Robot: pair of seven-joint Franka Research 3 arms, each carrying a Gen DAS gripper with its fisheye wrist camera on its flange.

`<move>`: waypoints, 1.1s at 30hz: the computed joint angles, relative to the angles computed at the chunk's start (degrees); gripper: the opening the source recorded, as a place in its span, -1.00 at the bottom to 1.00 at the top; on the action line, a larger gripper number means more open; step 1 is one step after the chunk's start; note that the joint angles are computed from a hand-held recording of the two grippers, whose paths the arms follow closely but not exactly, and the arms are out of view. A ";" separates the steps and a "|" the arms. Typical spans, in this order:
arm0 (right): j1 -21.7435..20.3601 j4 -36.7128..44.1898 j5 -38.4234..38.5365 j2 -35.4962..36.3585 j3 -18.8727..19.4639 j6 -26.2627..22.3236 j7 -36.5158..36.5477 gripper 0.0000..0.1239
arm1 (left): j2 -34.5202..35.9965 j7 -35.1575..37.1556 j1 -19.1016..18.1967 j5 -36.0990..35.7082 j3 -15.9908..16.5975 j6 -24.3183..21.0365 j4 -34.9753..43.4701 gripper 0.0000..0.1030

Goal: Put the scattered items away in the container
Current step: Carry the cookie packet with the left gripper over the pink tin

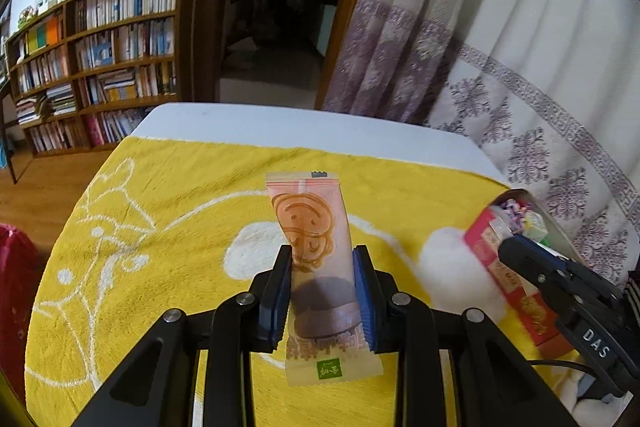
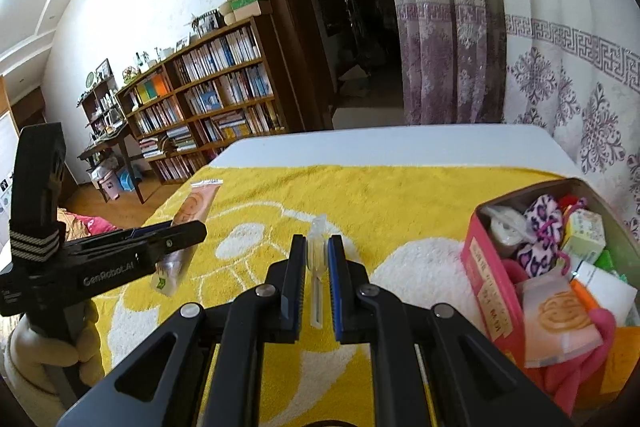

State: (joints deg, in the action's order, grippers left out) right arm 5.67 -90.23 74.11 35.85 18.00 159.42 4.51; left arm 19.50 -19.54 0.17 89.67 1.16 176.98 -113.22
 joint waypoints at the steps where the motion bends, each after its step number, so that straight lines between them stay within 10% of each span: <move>1: -0.76 -0.36 1.70 -0.44 0.85 0.32 -2.21 -0.82 | -0.41 -0.95 -0.23 0.94 -0.01 -0.02 -0.08 -0.40; 15: -1.26 -3.43 15.48 -5.51 -3.76 0.39 -10.81 -0.82 | -0.95 0.79 -0.98 2.02 -3.98 0.39 2.45 -0.40; 33: -6.29 -2.53 21.19 -5.30 -9.73 -0.22 -9.92 -0.81 | 9.03 37.54 -7.75 -28.99 -8.34 0.36 14.70 -0.40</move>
State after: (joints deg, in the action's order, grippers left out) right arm -0.62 -92.76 95.30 30.55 8.28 159.20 -5.41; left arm 28.53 18.01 -7.58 60.68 -7.18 177.34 -98.52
